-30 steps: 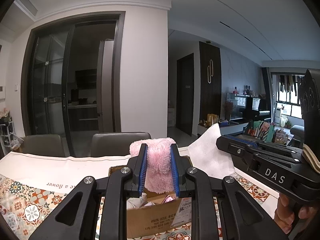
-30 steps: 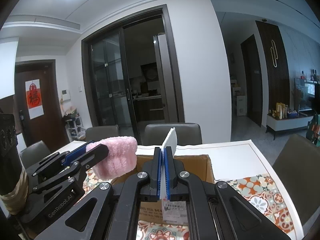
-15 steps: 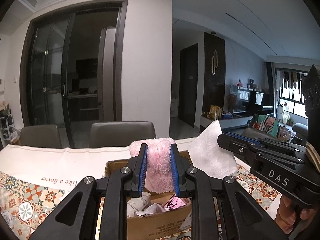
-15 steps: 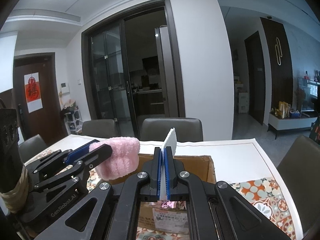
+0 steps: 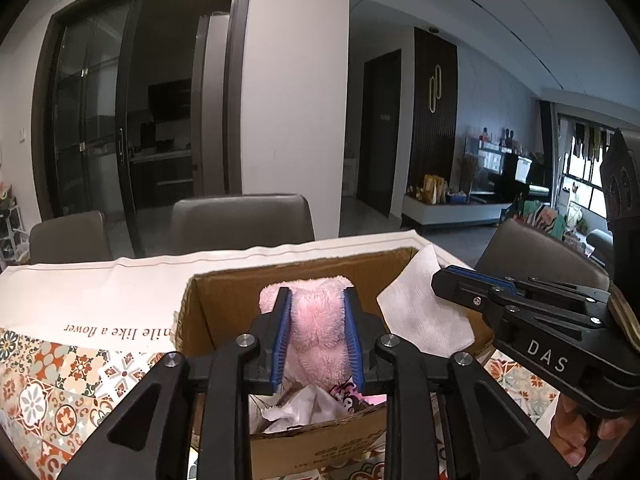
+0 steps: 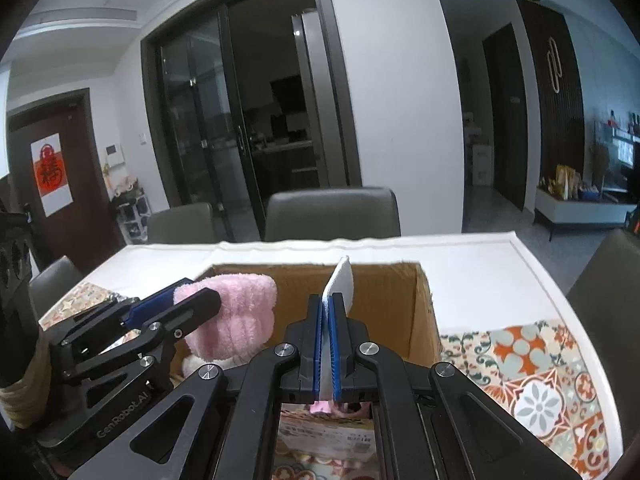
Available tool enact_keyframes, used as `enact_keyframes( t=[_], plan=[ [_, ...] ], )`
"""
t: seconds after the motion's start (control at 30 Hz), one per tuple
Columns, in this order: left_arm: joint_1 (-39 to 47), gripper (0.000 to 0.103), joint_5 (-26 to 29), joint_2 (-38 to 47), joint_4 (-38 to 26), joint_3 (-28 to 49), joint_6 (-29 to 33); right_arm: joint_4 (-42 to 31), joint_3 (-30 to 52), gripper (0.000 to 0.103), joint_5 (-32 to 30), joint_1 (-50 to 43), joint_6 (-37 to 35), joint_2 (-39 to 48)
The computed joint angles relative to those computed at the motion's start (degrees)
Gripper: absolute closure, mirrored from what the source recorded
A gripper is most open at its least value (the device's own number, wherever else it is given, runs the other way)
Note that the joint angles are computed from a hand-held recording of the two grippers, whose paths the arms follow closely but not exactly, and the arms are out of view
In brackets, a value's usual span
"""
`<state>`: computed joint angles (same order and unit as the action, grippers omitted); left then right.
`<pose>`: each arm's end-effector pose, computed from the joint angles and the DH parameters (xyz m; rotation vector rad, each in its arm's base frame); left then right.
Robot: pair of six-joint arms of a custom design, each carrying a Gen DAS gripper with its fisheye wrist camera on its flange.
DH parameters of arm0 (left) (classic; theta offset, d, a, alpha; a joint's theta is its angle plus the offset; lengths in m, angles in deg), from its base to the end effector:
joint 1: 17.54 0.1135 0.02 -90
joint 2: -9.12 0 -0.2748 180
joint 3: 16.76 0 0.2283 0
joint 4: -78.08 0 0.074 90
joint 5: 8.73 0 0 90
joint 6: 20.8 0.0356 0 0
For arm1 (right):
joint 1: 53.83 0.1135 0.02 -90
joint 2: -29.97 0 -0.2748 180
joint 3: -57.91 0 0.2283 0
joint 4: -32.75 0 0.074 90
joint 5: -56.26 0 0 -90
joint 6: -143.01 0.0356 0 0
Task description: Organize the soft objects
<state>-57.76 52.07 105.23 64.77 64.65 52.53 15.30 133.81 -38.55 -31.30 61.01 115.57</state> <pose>0.2883 -0.2210 0.2795 0.1003 1.9924 -0.1126 0.2957 0.1259 0.2991 -0.3142 2.0448 0.4165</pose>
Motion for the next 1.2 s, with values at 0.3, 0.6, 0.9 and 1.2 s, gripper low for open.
enact_keyframes(
  t=[0.3, 0.6, 0.9, 1.2],
  plan=[
    [-0.53, 0.059, -3.09, 0.66, -0.99, 0.16, -0.48, -1.03, 0.41, 0.07, 1.98, -0.32, 0.61, 2.59],
    [-2.3, 0.044, -6.84, -0.44, -1.51, 0.12, -0.24, -2.02, -1.7, 0.059, 6.22, 0.45, 1.72, -0.39],
    [-8.59, 0.039, -15.96, -5.74, -3.23, -3.65, -2.04, -3.65, -6.58, 0.051, 8.9, 1.51, 2.64, -9.31],
    [-16.55, 0.035, -25.81, -11.79, -12.32, -5.25, -9.67, -8.79, -10.41, 0.044, 12.89, 5.11, 3.61, -19.42]
  ],
)
